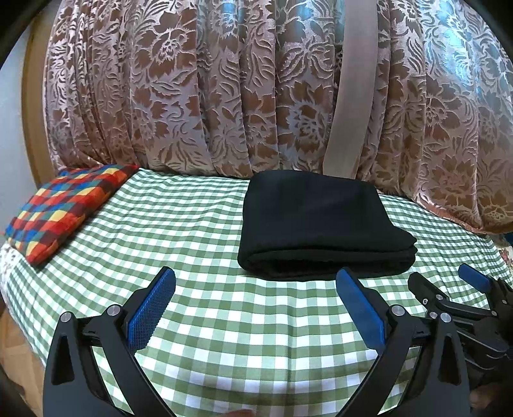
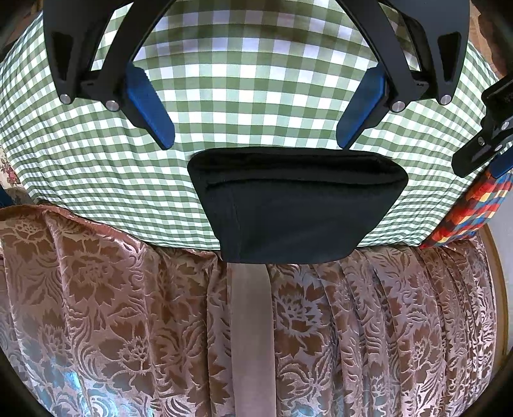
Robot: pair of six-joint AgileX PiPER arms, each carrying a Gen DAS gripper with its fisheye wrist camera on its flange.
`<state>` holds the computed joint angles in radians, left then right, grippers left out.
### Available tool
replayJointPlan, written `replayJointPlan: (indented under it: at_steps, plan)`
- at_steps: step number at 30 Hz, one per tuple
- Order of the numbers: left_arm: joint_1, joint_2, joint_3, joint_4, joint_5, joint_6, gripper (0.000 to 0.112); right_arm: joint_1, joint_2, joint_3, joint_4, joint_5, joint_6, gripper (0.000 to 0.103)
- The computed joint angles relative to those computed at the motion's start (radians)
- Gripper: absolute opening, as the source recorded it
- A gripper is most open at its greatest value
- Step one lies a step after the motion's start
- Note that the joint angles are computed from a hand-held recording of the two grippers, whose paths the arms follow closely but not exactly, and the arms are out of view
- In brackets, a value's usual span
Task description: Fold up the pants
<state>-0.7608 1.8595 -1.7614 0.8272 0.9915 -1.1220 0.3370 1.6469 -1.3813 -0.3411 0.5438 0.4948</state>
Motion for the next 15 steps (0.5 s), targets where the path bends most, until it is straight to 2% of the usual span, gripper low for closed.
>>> replayJointPlan:
  at_steps: [11,15]
  plan:
    - [0.003,-0.004,0.005,-0.011,-0.002,-0.001,0.099,0.0,0.004,-0.003,0.007,0.002,-0.01,0.101]
    - [0.0,0.003,0.005,0.002,0.023,-0.019,0.099,-0.007,0.014,-0.006,0.021,0.001,-0.03,0.101]
